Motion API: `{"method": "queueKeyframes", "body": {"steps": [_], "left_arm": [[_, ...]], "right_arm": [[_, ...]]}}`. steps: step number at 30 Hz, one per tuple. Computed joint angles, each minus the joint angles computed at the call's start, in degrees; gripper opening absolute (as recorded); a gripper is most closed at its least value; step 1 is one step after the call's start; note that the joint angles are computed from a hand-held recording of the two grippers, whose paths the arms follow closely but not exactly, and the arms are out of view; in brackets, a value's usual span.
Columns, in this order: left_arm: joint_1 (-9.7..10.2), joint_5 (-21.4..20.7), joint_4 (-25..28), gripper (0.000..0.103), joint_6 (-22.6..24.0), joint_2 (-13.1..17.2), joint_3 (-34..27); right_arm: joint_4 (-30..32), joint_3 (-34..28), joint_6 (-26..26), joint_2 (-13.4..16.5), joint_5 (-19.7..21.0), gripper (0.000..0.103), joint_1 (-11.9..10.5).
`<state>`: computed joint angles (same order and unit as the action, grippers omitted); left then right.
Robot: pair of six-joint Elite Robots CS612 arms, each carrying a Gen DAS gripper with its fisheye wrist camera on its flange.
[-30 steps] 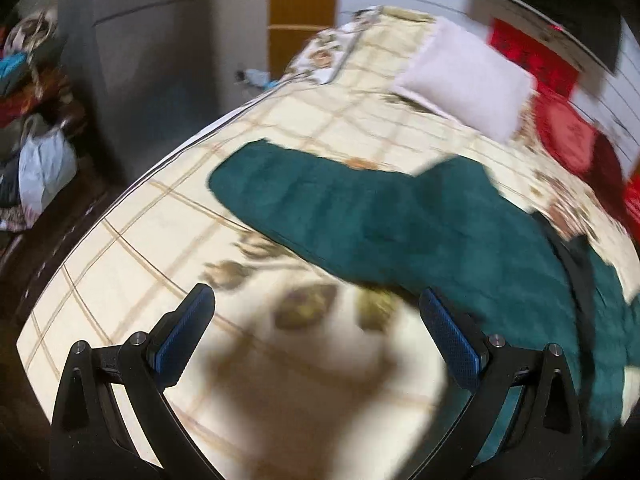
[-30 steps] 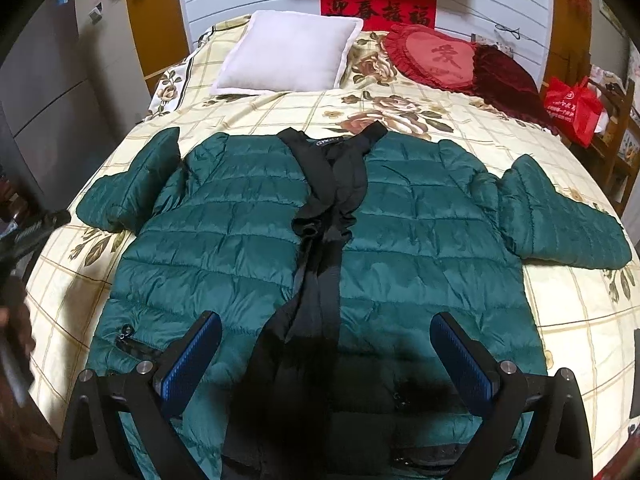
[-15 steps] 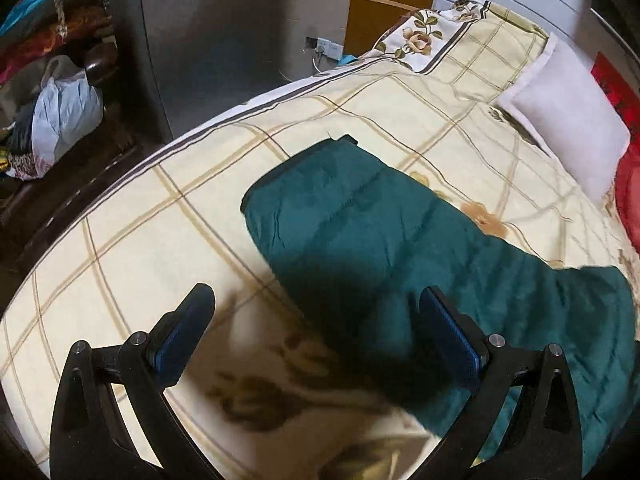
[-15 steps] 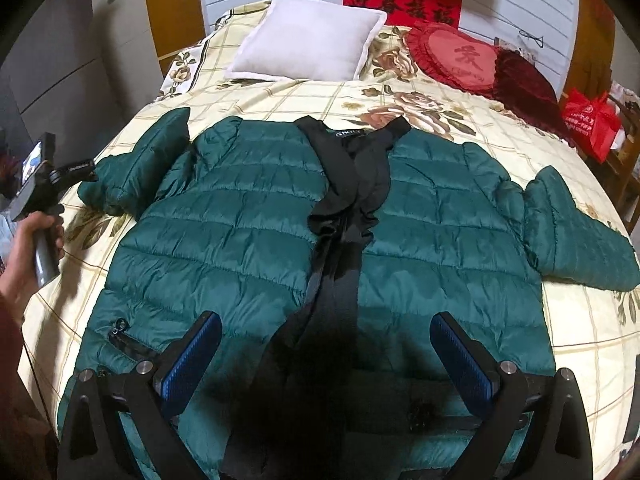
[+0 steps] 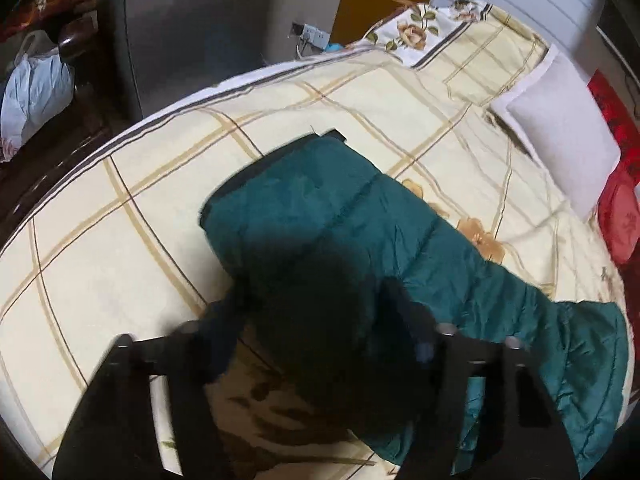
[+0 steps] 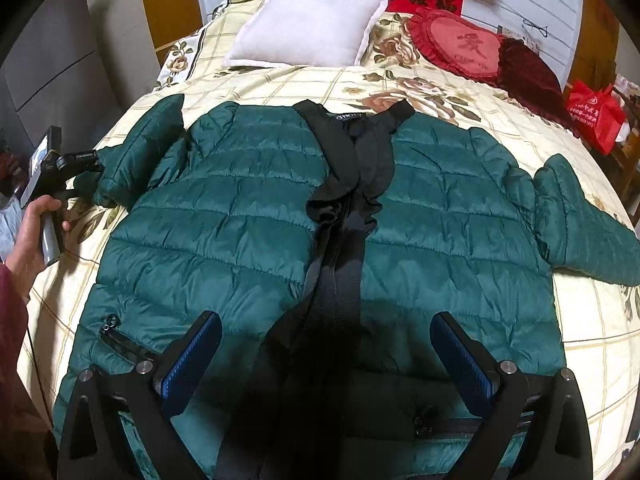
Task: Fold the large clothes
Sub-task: 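Grasp the cuff of the sleeve nearest the left tool with the left tool, then lift the sleeve with the left tool and carry it across the jacket body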
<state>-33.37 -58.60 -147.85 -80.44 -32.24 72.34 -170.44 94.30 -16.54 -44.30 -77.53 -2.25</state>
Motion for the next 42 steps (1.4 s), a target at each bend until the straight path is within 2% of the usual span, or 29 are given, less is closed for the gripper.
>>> {"method": "queueKeyframes", "body": {"steps": [2,4,9,14,17,24,30,32,35,38,40,42], "left_arm": [[0.22,-1.38,-3.39,0.026,0.84,-0.49,1.3],[0.06,-1.42,-6.59,0.017,1.47,-1.29,2.86],[-1.21,2.43,-9.43,0.015,6.57,-3.38,5.23],[-2.04,3.07,-12.66,0.013,6.42,-5.14,8.18],[-2.99,4.08,-15.41,0.013,8.75,-6.21,9.2],[-6.94,7.88,-18.26,0.01,19.06,-7.78,7.85],[-10.39,9.27,-20.26,0.008,29.5,-6.81,3.09],[-10.87,9.2,-19.36,0.008,30.92,-6.24,1.51],[-10.87,8.62,-17.19,0.008,29.1,-5.84,0.43],[-10.24,8.28,-15.03,0.009,22.5,-6.1,1.63],[-9.42,7.09,-17.5,0.009,19.07,-6.09,3.74],[-8.62,5.41,-18.95,0.023,14.6,-6.35,6.33]], "right_arm": [[0.08,0.11,0.04,-0.06,0.08,0.103,-0.11],[0.11,0.38,0.19,-0.23,0.41,0.103,-0.29],[-0.05,1.27,0.6,-0.79,1.42,0.103,-0.77],[0.57,2.03,0.82,-1.35,2.22,0.103,-0.91],[0.01,2.72,-0.22,-1.92,3.01,0.103,-1.03],[-1.66,4.55,0.78,-3.04,4.74,0.103,-2.19],[-3.19,6.47,1.32,-4.33,4.58,0.103,-3.78],[-3.34,6.94,1.47,-4.72,4.66,0.103,-4.34],[-3.97,7.82,1.14,-5.29,5.16,0.103,-5.04],[-4.42,8.36,1.64,-5.47,5.93,0.103,-5.67],[-3.8,8.22,2.65,-5.27,6.36,0.103,-5.96],[-2.26,7.71,3.49,-4.94,6.67,0.103,-6.04]]}}
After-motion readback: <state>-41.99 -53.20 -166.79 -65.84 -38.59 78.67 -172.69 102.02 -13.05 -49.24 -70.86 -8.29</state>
